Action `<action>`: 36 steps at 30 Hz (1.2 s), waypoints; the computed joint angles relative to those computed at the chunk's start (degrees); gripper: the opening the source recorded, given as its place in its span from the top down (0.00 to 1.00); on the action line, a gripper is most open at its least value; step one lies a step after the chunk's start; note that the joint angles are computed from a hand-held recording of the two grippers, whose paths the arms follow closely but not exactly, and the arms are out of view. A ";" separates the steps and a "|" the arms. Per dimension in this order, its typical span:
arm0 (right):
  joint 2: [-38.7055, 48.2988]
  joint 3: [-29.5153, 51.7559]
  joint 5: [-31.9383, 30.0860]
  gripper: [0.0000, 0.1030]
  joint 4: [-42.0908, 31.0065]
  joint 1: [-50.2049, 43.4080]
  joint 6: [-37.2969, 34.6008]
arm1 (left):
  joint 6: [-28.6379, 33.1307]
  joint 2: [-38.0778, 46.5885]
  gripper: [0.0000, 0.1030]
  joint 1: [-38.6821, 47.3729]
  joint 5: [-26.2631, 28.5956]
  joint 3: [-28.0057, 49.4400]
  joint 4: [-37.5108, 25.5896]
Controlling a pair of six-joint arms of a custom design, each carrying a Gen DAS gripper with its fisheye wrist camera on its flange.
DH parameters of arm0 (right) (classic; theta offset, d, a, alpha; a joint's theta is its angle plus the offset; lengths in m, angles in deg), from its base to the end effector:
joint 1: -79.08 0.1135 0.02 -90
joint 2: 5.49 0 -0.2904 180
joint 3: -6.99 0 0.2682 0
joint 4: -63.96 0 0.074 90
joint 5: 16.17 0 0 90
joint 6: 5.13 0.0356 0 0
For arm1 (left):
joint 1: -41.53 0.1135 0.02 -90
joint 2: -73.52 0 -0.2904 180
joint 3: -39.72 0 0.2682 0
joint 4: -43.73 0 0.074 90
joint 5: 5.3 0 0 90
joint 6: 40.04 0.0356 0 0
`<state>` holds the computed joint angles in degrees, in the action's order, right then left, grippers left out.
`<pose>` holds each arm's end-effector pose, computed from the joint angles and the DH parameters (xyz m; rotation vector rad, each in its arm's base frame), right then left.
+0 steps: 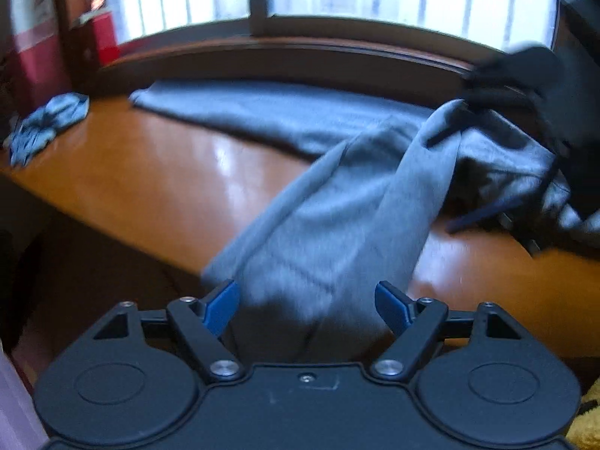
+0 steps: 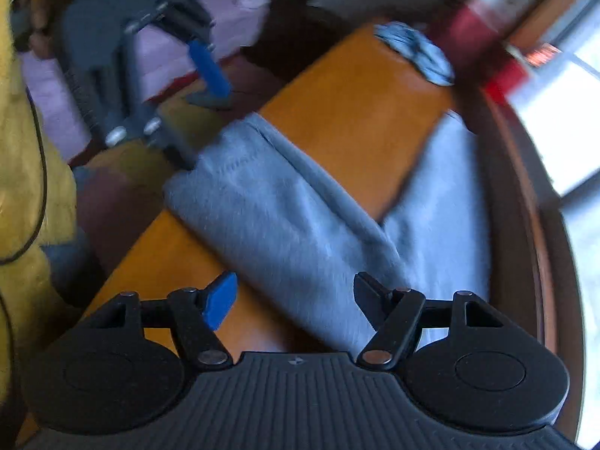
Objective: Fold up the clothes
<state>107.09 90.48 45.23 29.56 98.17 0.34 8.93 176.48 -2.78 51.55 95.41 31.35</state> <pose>0.3846 0.1511 0.1571 -2.0436 1.4179 0.2163 0.2423 -0.2093 0.1099 -0.1235 2.3766 0.0831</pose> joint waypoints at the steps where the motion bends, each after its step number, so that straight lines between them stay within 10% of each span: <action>1: 1.47 3.05 -0.22 0.30 -3.44 1.09 -0.47 | -1.38 -0.54 0.24 -0.43 -0.17 -1.27 0.09; 8: 11.70 19.37 6.83 0.30 -22.75 8.89 -8.14 | -7.33 3.50 0.24 -2.55 0.06 -6.65 5.35; 10: 12.25 19.47 9.88 0.42 -22.72 10.23 -10.22 | -9.43 5.23 0.24 -2.39 1.21 -8.14 7.72; 12: 14.23 22.92 10.72 0.81 -26.95 11.09 -8.66 | -10.85 7.20 0.24 -2.08 2.46 -9.94 11.73; 19: 10.13 21.51 7.30 0.86 -27.60 10.44 -5.59 | -4.54 21.22 0.29 0.49 4.46 -10.34 31.12; 23: 9.14 20.37 7.25 0.86 -26.33 10.46 -4.87 | -3.49 24.97 0.90 2.33 7.72 -9.94 36.86; 25: 9.21 20.22 6.33 0.86 -25.34 10.01 -4.45 | -6.25 23.72 0.97 1.75 7.64 -11.21 37.43; 31: 5.98 15.40 -2.16 0.86 -17.25 6.62 0.00 | -21.31 5.08 0.97 -5.96 -9.02 -11.65 6.36; 36: -0.46 3.57 -14.93 0.86 4.09 2.05 16.56 | -25.11 -12.45 0.96 -2.97 -25.27 -6.85 -20.15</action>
<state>106.63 94.05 30.30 33.65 100.22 16.90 -16.18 164.03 -5.74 26.27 88.56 11.20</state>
